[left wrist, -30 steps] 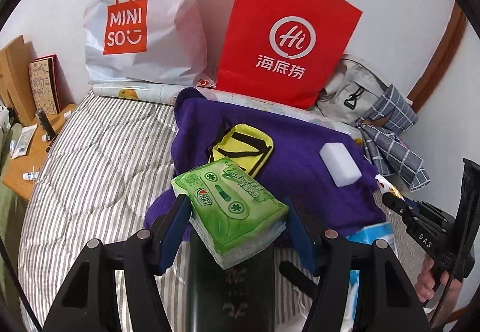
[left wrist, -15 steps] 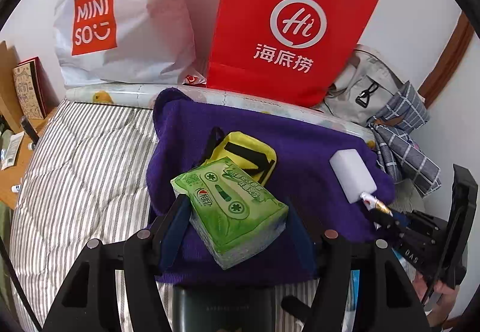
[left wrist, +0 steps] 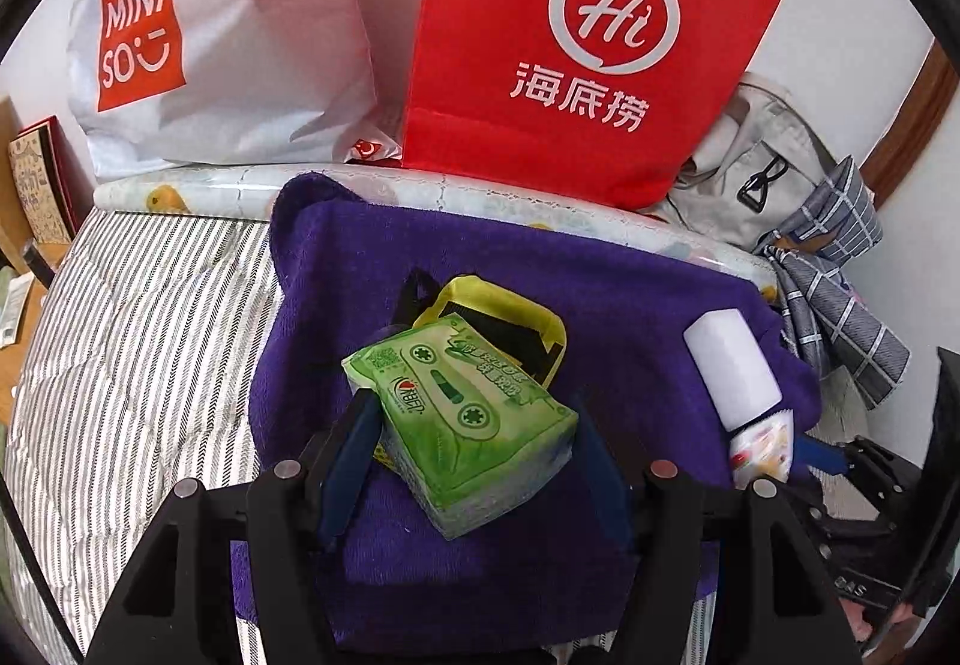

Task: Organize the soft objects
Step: 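Lower both items onto the purple towel and open both tools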

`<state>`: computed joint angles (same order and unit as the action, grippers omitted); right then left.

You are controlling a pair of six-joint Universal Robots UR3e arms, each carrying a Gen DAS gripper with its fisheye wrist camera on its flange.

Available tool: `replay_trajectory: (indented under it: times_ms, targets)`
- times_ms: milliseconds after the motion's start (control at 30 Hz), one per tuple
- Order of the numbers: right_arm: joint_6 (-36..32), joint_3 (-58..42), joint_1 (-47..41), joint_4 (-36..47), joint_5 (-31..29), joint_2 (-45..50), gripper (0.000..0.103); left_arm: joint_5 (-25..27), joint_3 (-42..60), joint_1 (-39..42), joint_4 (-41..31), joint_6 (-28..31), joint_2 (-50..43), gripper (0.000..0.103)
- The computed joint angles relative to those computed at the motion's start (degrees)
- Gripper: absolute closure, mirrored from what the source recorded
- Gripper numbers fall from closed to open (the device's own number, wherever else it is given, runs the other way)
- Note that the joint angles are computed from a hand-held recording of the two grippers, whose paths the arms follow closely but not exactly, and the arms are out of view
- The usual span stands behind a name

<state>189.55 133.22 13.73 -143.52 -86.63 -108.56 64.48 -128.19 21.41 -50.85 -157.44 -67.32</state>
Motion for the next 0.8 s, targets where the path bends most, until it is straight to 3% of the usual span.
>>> replay_trajectory:
  times_ms: [100,233,467,567,700,800]
  targets:
    - [-0.02,0.27,0.5,-0.37,-0.12,-1.2,0.034,0.19,0.48,-0.43,0.17,-0.24,-0.83,0.039]
    - [0.68,-0.19,1.36,-0.16,-0.96,-2.08,0.033,0.5,2.11,-0.78,-1.93,-0.56,-2.32,0.024]
    - [5.31,-1.12,5.87,1.29,-4.09,-5.63,0.033,-1.79,0.86,3.36,-7.9,2.27,4.93,0.022]
    - [8.12,-2.02,9.42,2.36,-5.74,-6.65,0.033,-3.64,0.84,7.07,-14.21,5.87,9.86,0.022]
    - [14.05,-3.76,16.3,3.74,-8.6,-6.78,0.033,-7.0,1.9,15.38,-27.98,13.97,18.48,0.022]
    - [18.63,-5.57,22.65,4.59,-10.91,-5.54,0.035,-9.64,4.62,24.85,-44.38,24.65,26.21,0.022]
